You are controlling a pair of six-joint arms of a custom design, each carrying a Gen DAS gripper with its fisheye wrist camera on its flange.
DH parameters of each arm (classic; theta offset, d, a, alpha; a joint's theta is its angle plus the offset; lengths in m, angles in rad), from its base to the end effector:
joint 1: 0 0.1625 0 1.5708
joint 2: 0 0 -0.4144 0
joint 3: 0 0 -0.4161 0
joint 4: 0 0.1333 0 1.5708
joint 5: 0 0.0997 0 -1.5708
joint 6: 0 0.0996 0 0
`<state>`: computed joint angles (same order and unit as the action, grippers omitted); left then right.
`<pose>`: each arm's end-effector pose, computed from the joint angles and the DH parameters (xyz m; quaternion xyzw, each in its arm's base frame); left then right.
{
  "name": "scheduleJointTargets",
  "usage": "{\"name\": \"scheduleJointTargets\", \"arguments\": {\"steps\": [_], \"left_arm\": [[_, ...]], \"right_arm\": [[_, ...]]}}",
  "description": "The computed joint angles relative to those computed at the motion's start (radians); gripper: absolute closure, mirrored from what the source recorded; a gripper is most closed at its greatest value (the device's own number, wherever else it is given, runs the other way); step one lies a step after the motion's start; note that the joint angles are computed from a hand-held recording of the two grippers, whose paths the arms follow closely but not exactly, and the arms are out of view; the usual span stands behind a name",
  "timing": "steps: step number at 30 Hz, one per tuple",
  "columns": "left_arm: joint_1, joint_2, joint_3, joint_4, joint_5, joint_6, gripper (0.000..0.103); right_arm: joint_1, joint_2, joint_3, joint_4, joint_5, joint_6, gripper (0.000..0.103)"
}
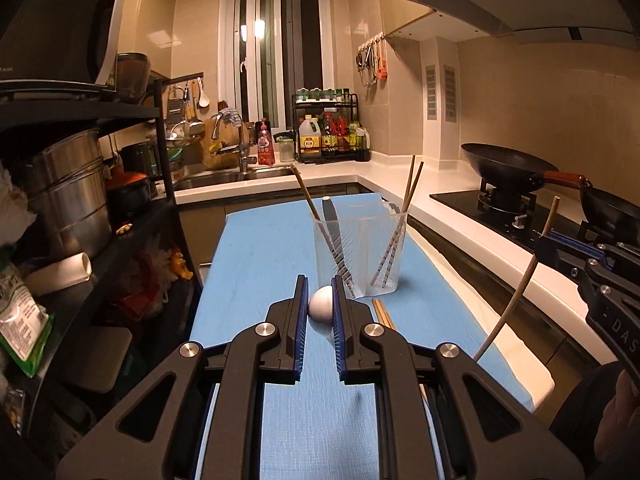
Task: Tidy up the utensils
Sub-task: 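Lift the spoon and chopstick up over the clear container, then open the left tool to drop the spoon while the right tool releases its chopstick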
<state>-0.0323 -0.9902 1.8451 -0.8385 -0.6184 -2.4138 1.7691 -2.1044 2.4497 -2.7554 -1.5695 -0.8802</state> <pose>-0.4477 -0.2001 0.0963 0.0545 0.7016 -0.5597 0.4376 0.1941 -0.2889 0.3861 0.4692 -0.7835 0.3842 0.1357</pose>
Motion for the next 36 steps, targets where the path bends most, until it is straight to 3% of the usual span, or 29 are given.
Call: {"name": "scheduleJointTargets", "arguments": {"steps": [14, 23, 27, 29, 32, 36], "left_arm": [[0.091, -0.098, -0.049, 0.013, 0.091, 0.104, 0.091], [0.157, -0.089, -0.216, 0.302, 0.229, -0.004, 0.091], [0.199, -0.051, -0.302, 0.476, 0.297, -0.127, 0.091], [0.224, -0.042, -0.321, 0.501, 0.324, -0.143, 0.091], [0.270, -0.041, -0.314, 0.461, 0.349, -0.096, 0.091], [0.328, -0.072, -0.246, 0.253, 0.365, 0.088, 0.091]], "right_arm": [[0.103, 0.215, -0.168, -0.060, -0.026, 0.099, 0.098], [0.187, 0.409, -0.329, -0.165, 0.013, 0.146, 0.098], [0.198, 0.504, -0.373, -0.256, 0.033, 0.144, 0.098], [0.193, 0.544, -0.386, -0.287, 0.042, 0.141, 0.098], [0.175, 0.597, -0.399, -0.318, 0.041, 0.133, 0.098], [0.145, 0.648, -0.403, -0.330, 0.030, 0.133, 0.098]]}}
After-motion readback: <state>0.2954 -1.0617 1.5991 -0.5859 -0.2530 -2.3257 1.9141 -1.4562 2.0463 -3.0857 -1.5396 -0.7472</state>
